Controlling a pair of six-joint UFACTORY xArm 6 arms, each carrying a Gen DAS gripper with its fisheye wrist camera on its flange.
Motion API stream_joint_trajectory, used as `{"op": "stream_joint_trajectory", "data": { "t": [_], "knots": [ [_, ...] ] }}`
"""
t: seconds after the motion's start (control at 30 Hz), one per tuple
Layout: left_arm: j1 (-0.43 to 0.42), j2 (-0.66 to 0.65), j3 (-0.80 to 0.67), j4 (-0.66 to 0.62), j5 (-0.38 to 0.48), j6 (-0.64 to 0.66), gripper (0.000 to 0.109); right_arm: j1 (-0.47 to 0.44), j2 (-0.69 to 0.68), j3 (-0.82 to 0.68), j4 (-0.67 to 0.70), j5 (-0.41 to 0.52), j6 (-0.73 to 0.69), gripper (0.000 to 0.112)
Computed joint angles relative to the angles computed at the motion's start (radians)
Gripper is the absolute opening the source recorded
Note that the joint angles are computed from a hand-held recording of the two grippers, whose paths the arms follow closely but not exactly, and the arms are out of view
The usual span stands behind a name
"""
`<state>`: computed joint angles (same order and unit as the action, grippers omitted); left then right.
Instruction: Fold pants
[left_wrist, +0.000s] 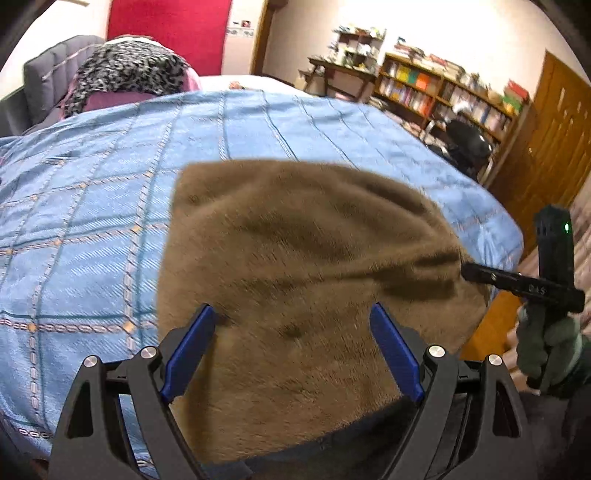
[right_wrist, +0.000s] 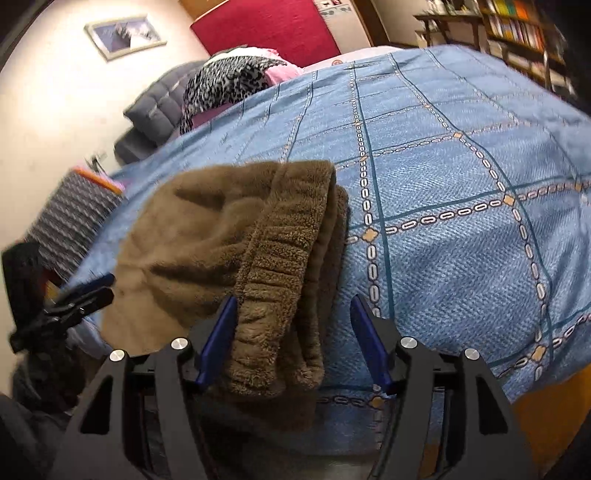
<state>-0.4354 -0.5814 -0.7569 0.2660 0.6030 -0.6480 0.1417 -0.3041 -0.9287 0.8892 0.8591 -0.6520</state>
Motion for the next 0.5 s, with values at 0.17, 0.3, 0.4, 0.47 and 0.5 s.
{"op": "stream_joint_trajectory", "data": {
  "t": [0.17, 0.3, 0.4, 0.47, 0.5],
  "knots": [
    [0.079, 0.008, -0.034, 0.016, 0.007, -0.042, 0.088, -0.018, 0.072, -0.065, 0.055, 0.055, 0.074, 0.073],
    [0.153, 0.029, -0.030, -0.035, -0.019, -0.031, 0.088, -0.006, 0.117, -0.103, 0.064, 0.064, 0.097, 0.074],
    [0.193, 0.062, -0.033, -0.114, -0.038, 0.009, 0.088, 0.011, 0.137, -0.120, 0.042, 0.047, 0.109, 0.082],
    [0.211, 0.087, -0.038, -0.170, -0.041, 0.049, 0.088, 0.015, 0.150, -0.129, 0.038, 0.049, 0.115, 0.082],
    [0.215, 0.096, -0.040, -0.195, -0.039, 0.066, 0.088, 0.015, 0.163, -0.139, 0.038, 0.052, 0.117, 0.085]
  ]
}}
